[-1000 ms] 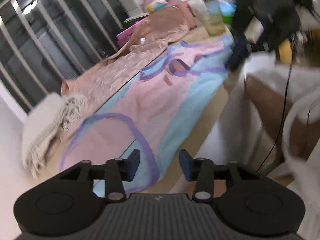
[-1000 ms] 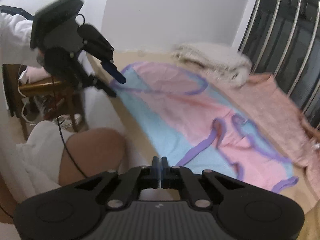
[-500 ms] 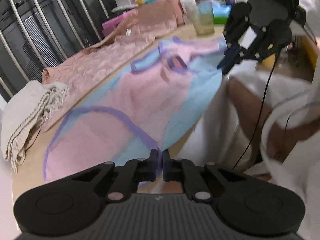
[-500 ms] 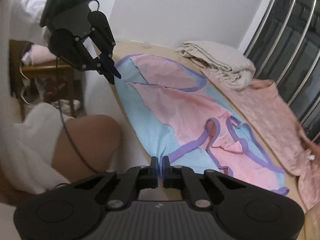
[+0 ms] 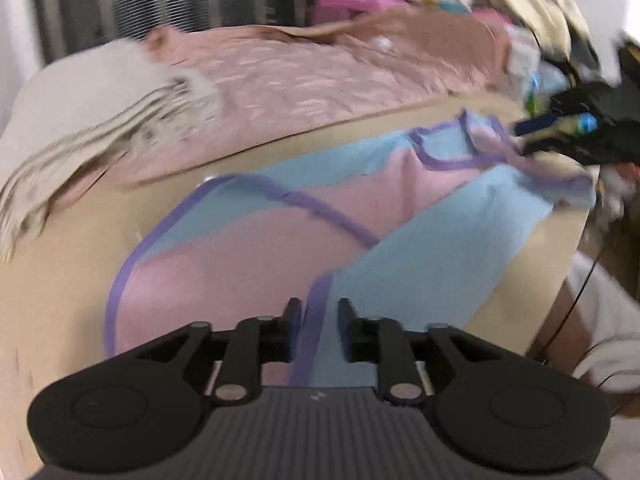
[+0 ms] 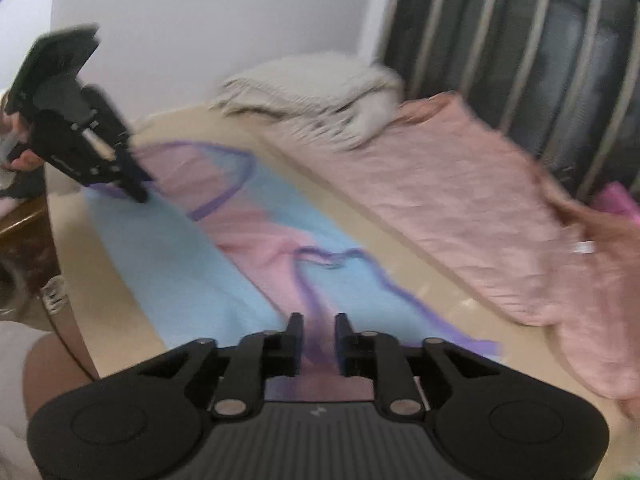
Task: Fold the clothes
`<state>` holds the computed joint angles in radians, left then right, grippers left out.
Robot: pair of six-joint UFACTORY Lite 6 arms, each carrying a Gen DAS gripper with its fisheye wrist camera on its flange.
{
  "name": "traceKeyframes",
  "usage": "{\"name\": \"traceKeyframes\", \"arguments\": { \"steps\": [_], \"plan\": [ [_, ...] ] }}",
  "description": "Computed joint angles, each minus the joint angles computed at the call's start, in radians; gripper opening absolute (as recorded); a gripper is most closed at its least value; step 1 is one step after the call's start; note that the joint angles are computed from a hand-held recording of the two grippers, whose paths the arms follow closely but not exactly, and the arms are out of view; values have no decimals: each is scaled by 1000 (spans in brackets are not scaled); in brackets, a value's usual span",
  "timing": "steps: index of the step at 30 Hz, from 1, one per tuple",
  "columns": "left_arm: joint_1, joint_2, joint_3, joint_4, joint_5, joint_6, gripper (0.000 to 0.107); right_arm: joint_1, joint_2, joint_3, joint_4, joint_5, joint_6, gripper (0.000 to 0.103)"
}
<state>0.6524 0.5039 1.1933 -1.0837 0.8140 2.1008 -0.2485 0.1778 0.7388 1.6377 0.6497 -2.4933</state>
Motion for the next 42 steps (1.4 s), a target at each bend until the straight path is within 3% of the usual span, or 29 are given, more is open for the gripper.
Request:
{"name": "traceKeyframes", "arguments": {
  "steps": [1,4,6,9,10,11,12,15,17,18,19,21,26,29,31,34,38,42],
  "plan": [
    [29,-25,-40,-23,7,30,40,-75,-36,-38,-47,58,0,40],
    [98,-94,-161,-86,9,143,42,-310,-108,-111,-205,226,1,44],
    [94,-90,-194,-141,-35,228,42,-376,-120,-170,-252,221,-48,44],
    [87,-72,-190,-175,-54,225,43,-360,-80,-227,-184,147,-197,41],
    [86,-75,-189,-185,-66,230,43,-338,-53,-217,-161,127,-205,35],
    [84,-88,-208,-220,-86,277,44,-322,-37,-198,-171,115,-172,27],
    [82,-103,-227,-259,-105,327,44,-308,-29,-172,-209,107,-98,6],
    [75,-122,-245,-282,-134,369,43,-289,5,-7,-419,161,216,6],
    [70,-132,-259,-318,-153,421,43,-242,-29,56,-464,111,365,7],
    [66,-133,-261,-338,-162,443,43,-213,-48,69,-460,60,406,12],
    [62,-138,-265,-345,-171,442,43,-174,-67,75,-456,-8,444,23],
    [57,-150,-278,-361,-185,443,43,-93,-105,34,-359,-151,414,46],
    [70,-178,-308,-363,-167,442,42,-39,-234,-151,12,-189,85,47],
    [61,-170,-310,-378,-164,448,42,-49,-267,-231,25,-111,0,40],
    [53,-156,-306,-393,-165,456,42,-43,-224,-269,198,-83,-146,24],
    [49,-139,-285,-377,-161,404,42,-25,-118,-291,452,-55,-305,15],
    [72,-165,-319,-355,-148,382,42,-63,-95,-338,532,-12,-350,15],
    [69,-201,-263,-203,-91,159,42,-35,-150,-340,550,-102,-359,16]
  ]
}}
